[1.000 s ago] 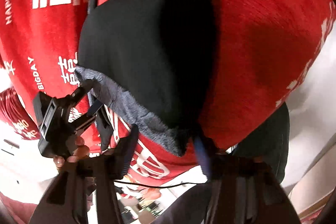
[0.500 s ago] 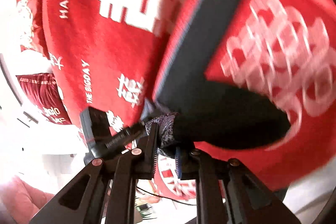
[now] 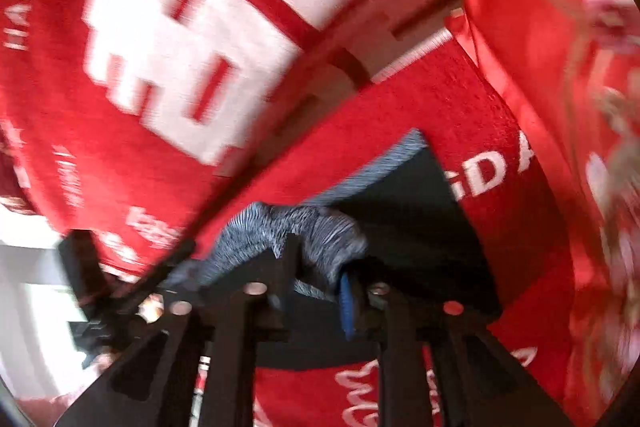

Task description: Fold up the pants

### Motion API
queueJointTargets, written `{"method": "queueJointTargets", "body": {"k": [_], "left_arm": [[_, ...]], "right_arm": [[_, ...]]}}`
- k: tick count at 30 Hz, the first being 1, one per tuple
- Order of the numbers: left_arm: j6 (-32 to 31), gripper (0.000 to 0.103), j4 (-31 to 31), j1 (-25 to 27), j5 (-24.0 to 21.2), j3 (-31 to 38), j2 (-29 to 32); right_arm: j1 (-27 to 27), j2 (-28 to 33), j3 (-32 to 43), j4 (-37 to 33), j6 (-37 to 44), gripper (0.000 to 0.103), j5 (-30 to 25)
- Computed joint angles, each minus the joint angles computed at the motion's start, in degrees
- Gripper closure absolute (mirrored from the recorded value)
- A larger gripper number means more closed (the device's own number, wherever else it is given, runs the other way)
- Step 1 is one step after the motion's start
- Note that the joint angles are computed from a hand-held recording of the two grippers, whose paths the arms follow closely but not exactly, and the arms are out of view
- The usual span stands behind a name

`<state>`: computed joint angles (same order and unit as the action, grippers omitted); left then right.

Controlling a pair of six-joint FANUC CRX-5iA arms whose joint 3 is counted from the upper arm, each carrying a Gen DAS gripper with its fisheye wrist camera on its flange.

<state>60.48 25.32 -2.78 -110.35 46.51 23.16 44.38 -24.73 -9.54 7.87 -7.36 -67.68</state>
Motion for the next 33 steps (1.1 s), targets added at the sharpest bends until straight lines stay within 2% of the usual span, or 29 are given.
{"method": "queueJointTargets", "body": {"k": [2, 3, 5, 8, 9, 10, 11, 13, 14, 15, 18, 21, 24, 25, 27, 29, 31, 33], "left_arm": [[-1.3, 0.083, -1.2, 0.6, -0.6, 0.6, 0.0], [-2.7, 0.083, -2.4, 0.9, -0.5, 0.4, -0.6], [-4.6, 0.083, -4.6, 1.7, -0.6, 0.1, -1.6], [-6.1, 0.082, -8.4, 3.0, -0.7, -1.4, -3.5], [-6.5, 0.069, -9.6, 3.5, -0.4, -2.5, -4.3], [-6.4, 0.038, -10.7, 3.9, 0.1, -3.2, -4.9], [-5.6, 0.029, -11.9, 4.3, 1.6, -4.6, -5.9], [-5.1, 0.028, -12.6, 4.9, 2.9, -6.3, -7.2], [-4.7, 0.028, -13.5, 4.8, 2.4, -5.8, -6.9], [-4.1, 0.028, -14.5, 4.7, 2.5, -5.2, -6.8], [-3.7, 0.027, -14.7, 5.4, 4.0, -4.2, -7.2], [-4.1, 0.025, -17.4, 5.7, 3.9, -2.9, -6.6], [-4.4, 0.025, -23.4, 4.9, 3.9, -3.3, -6.4], [-4.2, 0.025, -24.7, 4.8, 4.0, -3.1, -6.3], [-3.6, 0.025, -23.3, 5.9, 4.2, -2.9, -6.1], [-3.9, 0.025, -22.3, 6.3, 5.3, -2.6, -6.0], [-4.7, 0.025, -22.1, 5.8, 5.5, -1.6, -5.2], [-4.6, 0.025, -23.0, 4.4, 5.2, -1.6, -4.3]], "right_arm": [[0.2, 1.8, 2.2, 1.3, 2.2, 0.046, -2.5], [1.4, 2.0, 2.7, 3.6, 2.3, 0.041, -3.2], [4.8, 3.3, 5.1, 8.2, 1.6, 0.041, -8.1], [8.0, 7.7, 10.7, 9.8, 2.5, 0.041, -21.3], [7.9, 8.7, 11.3, 8.8, 3.5, 0.041, -24.4], [6.7, 8.7, 10.9, 7.1, 4.0, 0.041, -25.0], [5.6, 8.3, 10.1, 5.7, 4.0, 0.041, -24.6], [2.0, 7.5, 7.6, 1.4, 4.3, 0.043, -22.6], [-0.1, 7.1, 6.9, -1.3, 4.8, 0.071, -21.2], [-1.4, 7.1, 6.6, -3.2, 4.7, 0.086, -20.3], [0.9, 8.9, 9.2, 0.4, 9.0, 0.087, -23.6], [0.3, 10.1, 10.1, -0.9, 11.6, 0.088, -28.5], [-0.7, 8.2, 7.0, -0.6, 10.1, 0.088, -25.5], [-0.2, 8.4, 7.3, 0.0, 9.8, 0.086, -26.2], [1.2, 9.8, 9.4, 1.3, 9.0, 0.079, -29.4], [4.5, 10.5, 11.0, 5.5, 7.8, 0.079, -30.6], [6.5, 11.2, 11.9, 8.2, 9.7, 0.079, -27.7], [5.2, 13.3, 14.0, 5.1, 15.0, 0.079, -22.6]]}}
